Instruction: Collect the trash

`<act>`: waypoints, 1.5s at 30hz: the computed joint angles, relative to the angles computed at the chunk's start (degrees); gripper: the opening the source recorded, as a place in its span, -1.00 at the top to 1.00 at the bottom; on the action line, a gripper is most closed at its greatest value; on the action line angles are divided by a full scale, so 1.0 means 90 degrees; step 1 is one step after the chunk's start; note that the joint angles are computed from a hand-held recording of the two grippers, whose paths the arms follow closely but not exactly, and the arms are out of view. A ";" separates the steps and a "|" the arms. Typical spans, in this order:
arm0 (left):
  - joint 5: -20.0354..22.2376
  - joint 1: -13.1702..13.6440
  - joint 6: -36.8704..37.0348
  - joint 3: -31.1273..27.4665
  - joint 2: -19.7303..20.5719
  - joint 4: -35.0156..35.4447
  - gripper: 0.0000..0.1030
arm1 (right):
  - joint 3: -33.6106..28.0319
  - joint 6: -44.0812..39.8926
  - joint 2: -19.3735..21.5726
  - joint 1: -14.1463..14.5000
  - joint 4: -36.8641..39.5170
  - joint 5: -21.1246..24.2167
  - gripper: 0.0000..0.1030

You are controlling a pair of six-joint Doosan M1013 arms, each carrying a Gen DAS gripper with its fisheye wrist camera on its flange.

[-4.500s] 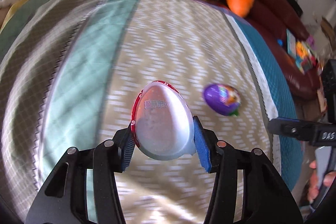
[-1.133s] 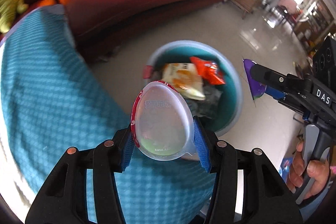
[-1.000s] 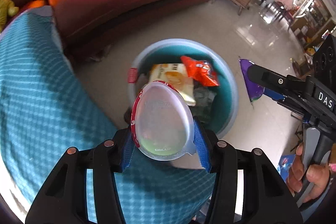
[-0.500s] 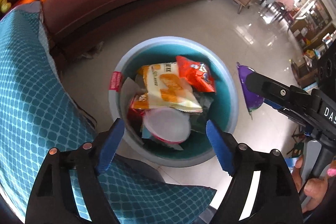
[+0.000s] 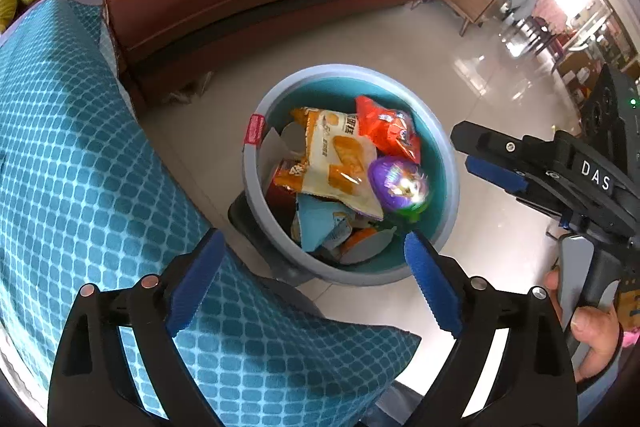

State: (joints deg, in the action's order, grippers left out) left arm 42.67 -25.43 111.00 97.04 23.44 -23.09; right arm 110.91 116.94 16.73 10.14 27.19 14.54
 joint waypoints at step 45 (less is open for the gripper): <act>-0.0617 0.0925 -0.0514 0.1380 -0.1747 0.0183 -0.92 | -0.0716 0.3791 -0.0496 0.1750 -0.5467 0.2242 -0.87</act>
